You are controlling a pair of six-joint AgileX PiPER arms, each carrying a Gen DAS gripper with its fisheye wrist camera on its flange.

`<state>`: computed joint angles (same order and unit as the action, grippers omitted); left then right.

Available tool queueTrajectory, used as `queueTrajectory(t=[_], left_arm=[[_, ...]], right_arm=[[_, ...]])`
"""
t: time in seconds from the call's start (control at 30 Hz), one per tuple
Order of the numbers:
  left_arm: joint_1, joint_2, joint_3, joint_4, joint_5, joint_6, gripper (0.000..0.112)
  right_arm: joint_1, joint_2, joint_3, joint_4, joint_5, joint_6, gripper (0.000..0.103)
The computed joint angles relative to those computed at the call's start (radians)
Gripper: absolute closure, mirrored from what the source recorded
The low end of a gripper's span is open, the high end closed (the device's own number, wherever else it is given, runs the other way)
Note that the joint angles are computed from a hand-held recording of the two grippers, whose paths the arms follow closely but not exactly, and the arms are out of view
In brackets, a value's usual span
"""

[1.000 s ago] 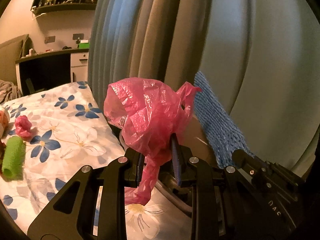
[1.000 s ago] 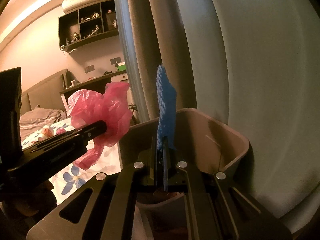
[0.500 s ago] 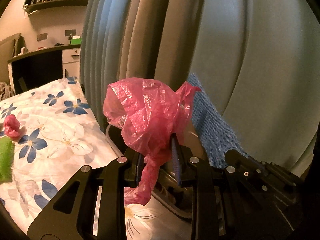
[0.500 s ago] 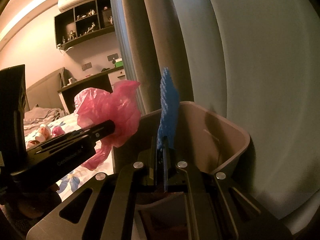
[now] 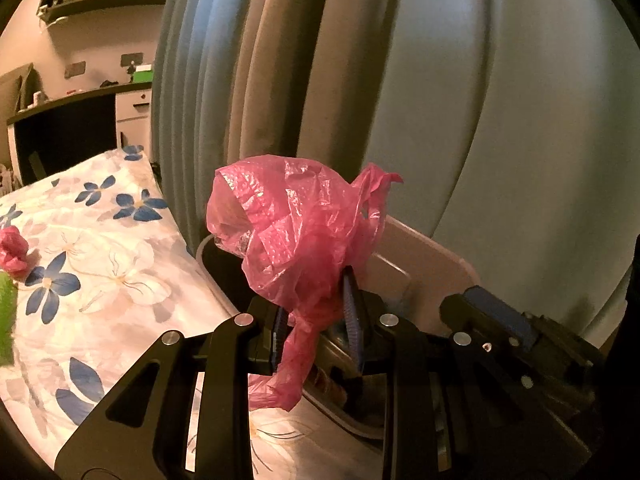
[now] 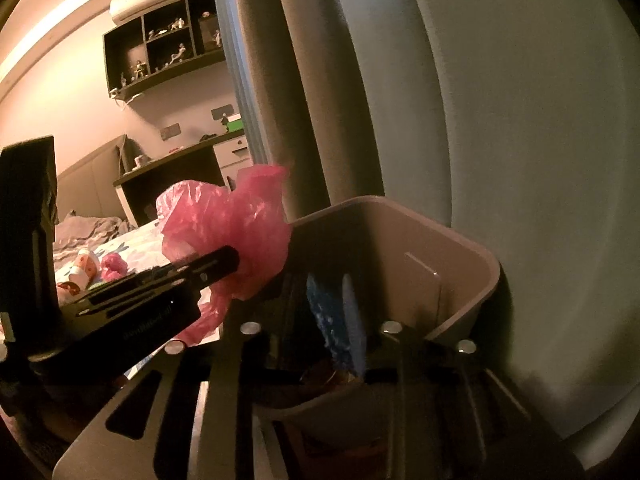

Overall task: Collect trash
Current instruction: 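Open both tools to drop the pink bag and blue brush into the bin, then move both tools back over the remaining trash on the bed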

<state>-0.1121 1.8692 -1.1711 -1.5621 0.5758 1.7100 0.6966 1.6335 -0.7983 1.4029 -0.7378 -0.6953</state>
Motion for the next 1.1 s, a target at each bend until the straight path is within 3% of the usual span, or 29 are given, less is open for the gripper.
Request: queueTrajectory(t=[0.07,0.2,0.3,0.37,0.67,0.9,1.1], left_arm=[[-0.003,0.004,-0.002,0.009,0.001,-0.008,0.087],[-0.011,0.012,-0.006,0.029,0.002,-0.022,0.085],[-0.014,0.021,-0.012,0.052,0.013,-0.037,0.077],[-0.015,0.019,-0.002,0.037,0.011,-0.020,0.053],[0.056,-0.041,0.077,-0.092,0.008,0.075,0.021],[0.147,-0.128,0.160,-0.139,-0.039,0.102,0.015],[0.261,-0.204,0.230,-0.156,-0.062,0.132,0.015]], right_arm=[[0.005,-0.010,0.008,0.009,-0.011,0.003,0.076],[0.030,-0.026,0.020,0.047,-0.070,0.007,0.058],[0.050,-0.043,0.037,0.059,-0.118,0.025,0.048],[0.065,-0.048,0.040,0.071,-0.144,0.022,0.046],[0.105,-0.064,0.046,0.083,-0.216,0.015,0.031],[0.139,-0.047,0.014,0.089,-0.248,-0.013,0.017],[0.190,-0.012,-0.041,0.105,-0.270,-0.054,0.015]])
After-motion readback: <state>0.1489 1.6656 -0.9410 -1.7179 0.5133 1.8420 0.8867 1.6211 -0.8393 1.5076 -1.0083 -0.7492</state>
